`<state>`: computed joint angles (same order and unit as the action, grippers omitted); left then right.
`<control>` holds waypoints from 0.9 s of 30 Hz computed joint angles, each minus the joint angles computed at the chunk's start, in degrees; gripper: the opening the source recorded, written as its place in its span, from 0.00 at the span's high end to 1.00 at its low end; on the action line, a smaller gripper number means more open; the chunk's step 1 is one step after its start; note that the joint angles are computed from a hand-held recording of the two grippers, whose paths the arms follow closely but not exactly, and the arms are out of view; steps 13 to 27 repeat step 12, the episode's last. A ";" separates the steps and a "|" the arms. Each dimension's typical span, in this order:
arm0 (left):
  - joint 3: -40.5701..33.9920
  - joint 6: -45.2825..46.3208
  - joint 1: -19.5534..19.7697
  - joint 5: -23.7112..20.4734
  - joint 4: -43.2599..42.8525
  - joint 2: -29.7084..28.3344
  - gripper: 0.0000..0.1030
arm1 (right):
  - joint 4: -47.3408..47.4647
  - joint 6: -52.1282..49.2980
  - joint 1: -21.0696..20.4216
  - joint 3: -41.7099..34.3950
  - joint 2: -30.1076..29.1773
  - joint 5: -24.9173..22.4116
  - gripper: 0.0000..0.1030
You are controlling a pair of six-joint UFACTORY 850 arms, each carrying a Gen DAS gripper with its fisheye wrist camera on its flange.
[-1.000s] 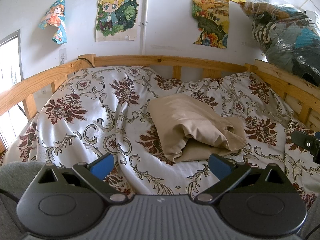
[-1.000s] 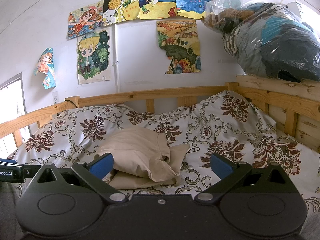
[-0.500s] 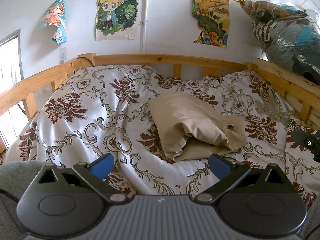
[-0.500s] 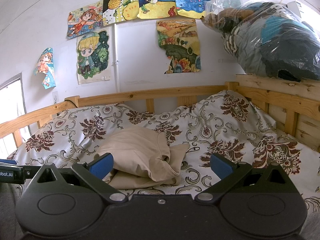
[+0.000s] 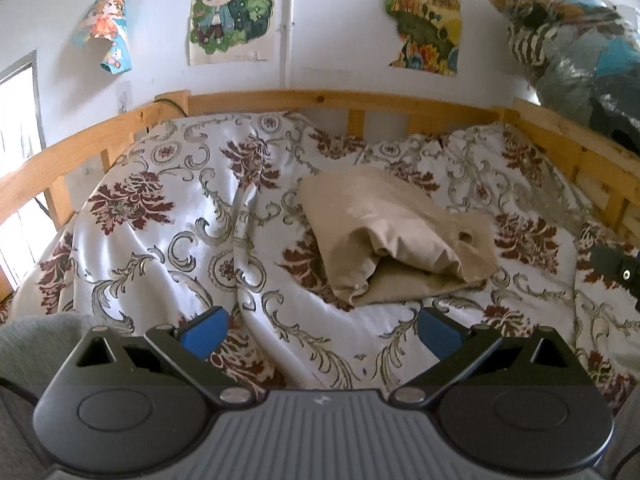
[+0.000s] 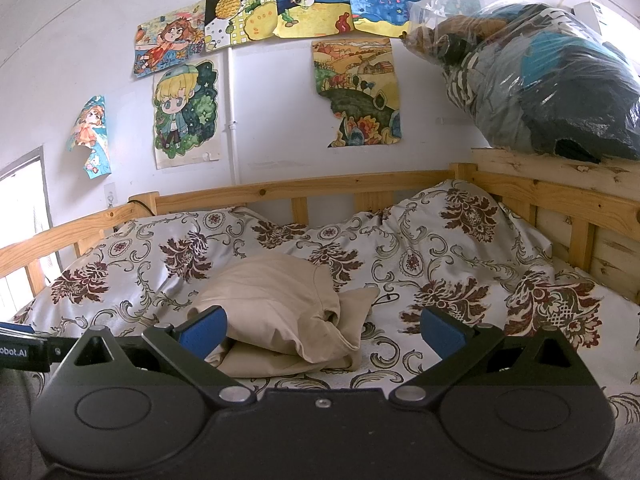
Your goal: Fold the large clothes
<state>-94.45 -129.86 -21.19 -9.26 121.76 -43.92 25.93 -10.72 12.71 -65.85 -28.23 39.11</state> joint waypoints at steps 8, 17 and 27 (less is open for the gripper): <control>0.16 0.39 0.01 0.24 0.09 0.33 0.01 | 0.16 -0.06 0.08 -0.07 -0.10 -0.02 0.01; 0.02 1.49 0.02 0.32 -1.01 0.27 0.01 | 0.16 -0.06 0.08 -0.07 -0.10 -0.02 0.01; 0.02 1.49 0.02 0.32 -1.01 0.27 0.01 | 0.16 -0.06 0.08 -0.07 -0.10 -0.02 0.01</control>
